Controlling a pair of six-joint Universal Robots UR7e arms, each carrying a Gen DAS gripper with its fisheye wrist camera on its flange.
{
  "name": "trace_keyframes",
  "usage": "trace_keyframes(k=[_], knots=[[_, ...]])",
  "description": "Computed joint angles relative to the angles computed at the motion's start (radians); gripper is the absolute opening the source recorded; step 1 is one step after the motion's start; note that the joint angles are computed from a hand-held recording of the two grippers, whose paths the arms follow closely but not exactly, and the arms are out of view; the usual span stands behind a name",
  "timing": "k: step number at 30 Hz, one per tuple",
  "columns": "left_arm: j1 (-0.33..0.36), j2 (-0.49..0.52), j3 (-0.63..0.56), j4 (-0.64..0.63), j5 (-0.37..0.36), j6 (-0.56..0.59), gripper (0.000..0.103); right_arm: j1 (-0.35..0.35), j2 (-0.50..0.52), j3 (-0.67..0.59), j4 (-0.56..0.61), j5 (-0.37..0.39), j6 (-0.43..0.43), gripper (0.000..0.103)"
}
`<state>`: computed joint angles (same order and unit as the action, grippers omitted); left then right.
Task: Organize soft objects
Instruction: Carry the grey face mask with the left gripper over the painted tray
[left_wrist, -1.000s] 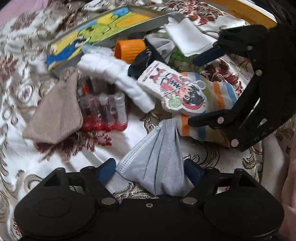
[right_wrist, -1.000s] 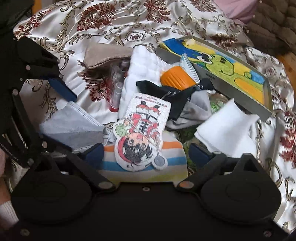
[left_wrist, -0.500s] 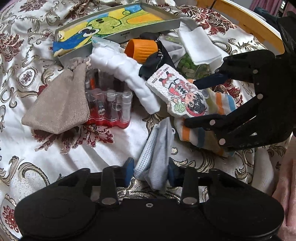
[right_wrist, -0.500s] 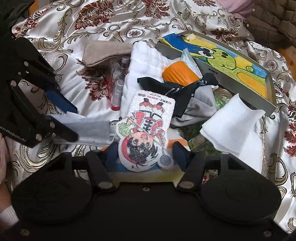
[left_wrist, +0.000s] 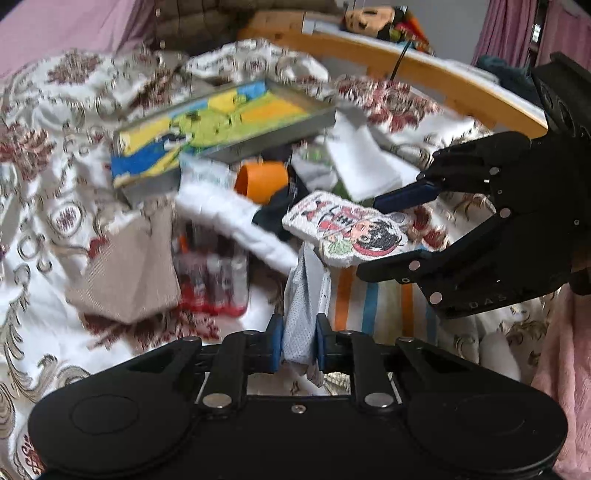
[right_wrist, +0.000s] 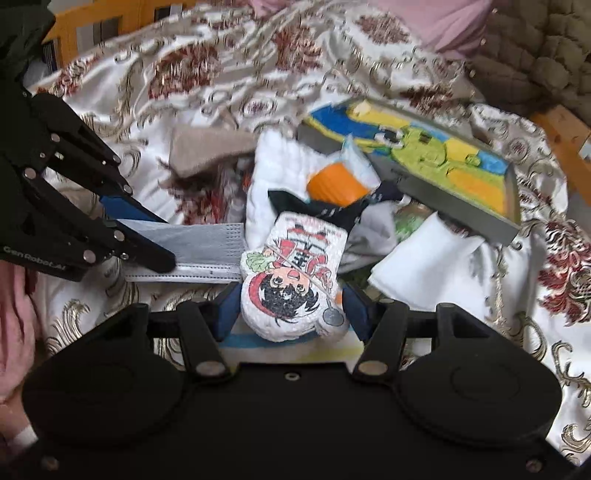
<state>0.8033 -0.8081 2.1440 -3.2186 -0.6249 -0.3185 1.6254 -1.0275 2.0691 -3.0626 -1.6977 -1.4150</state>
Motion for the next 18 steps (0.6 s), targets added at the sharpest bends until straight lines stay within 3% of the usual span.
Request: trace_keyframes(k=[8,12,18], knots=[[-0.024,0.028,0.008,-0.079,0.042,0.051,0.016,0.002,-0.012,0.017,-0.028,-0.004,-0.022,0.047],[-0.04,0.047,0.02,-0.182,0.067,0.105,0.016,-0.01,-0.037,0.048,-0.076,0.054,-0.041,0.047],[-0.067,0.108,0.012,-0.446,0.119,0.261,0.016,-0.04,-0.071,0.076,-0.154,0.175,-0.011,0.047]])
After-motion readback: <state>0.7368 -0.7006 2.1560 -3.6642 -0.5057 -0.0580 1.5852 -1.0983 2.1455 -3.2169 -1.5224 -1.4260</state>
